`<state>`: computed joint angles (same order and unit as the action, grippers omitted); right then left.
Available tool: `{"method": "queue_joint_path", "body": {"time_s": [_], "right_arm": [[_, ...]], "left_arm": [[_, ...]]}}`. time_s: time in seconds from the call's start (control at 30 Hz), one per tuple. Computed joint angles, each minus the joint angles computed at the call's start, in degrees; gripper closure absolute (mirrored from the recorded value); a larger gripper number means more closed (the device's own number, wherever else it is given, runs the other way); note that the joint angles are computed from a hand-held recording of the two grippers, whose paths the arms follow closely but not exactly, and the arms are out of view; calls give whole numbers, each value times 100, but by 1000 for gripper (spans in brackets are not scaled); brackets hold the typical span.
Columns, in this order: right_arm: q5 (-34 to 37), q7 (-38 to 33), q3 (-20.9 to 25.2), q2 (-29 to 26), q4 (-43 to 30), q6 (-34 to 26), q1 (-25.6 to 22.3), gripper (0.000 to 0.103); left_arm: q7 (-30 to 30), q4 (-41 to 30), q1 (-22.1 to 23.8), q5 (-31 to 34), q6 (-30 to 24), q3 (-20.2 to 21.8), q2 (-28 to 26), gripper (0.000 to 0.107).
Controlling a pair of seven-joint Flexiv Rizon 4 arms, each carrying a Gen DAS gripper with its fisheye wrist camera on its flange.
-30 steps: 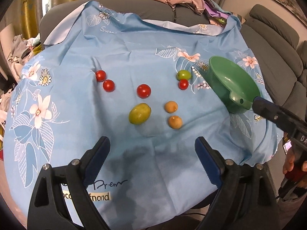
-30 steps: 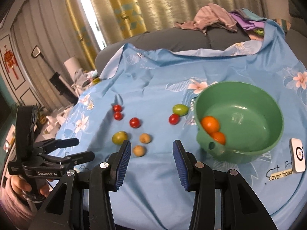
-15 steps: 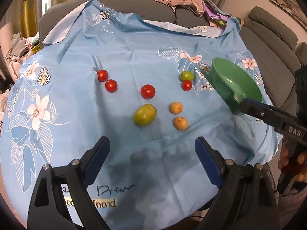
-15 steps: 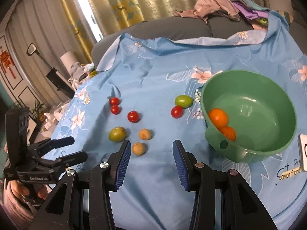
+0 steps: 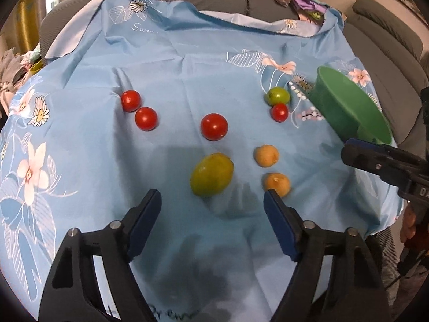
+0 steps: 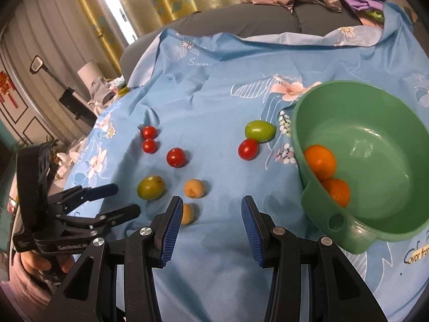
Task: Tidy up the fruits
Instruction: 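Grasp the yellow-green mango with the left gripper while the right gripper grasps the green lime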
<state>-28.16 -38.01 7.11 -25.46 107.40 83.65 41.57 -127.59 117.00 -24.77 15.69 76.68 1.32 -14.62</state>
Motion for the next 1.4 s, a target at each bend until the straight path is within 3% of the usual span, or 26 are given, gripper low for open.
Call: {"method": "queue_joint_path", "body": {"time_s": [0.23,0.4,0.5,0.7,0.83,1.0,1.03,1.33,1.4], "right_arm": [[214,-243,203,-249,-321,-220,-124,57],[216,-328,119,-398,-552,-293,-63,57],[164,-329,5,-535,-780,-413,1,57],[-98,-311,-275,-865,-1393,-883,174,57],[-663,-82,-732,-1191,-2011,-1646,525,57],[-1110,-206,-805,-1590,-2799,-2957,643,57],[-1162,-340,-808,-1694,-3015,-3391,681,57],[-687,-1845,-382,-2210,-4201,-5198,615,57],[-595,-2150,-357,-2244,-4307,-5337,607,57]], "left_arm": [[583,-339,62,-191,-142,-67,-414,42],[774,-455,8,-285,-141,16,-577,67],[812,-433,12,-303,-32,48,-596,68],[1191,85,354,-966,641,-244,-428,68],[1381,233,354,-1221,930,-218,-319,68],[1761,464,560,-1658,1301,-487,-257,68],[1852,510,620,-1765,1360,-563,-253,68],[2466,814,1005,-2510,1771,-1134,-233,68],[2554,866,1092,-2616,1860,-1250,-226,68]]}}
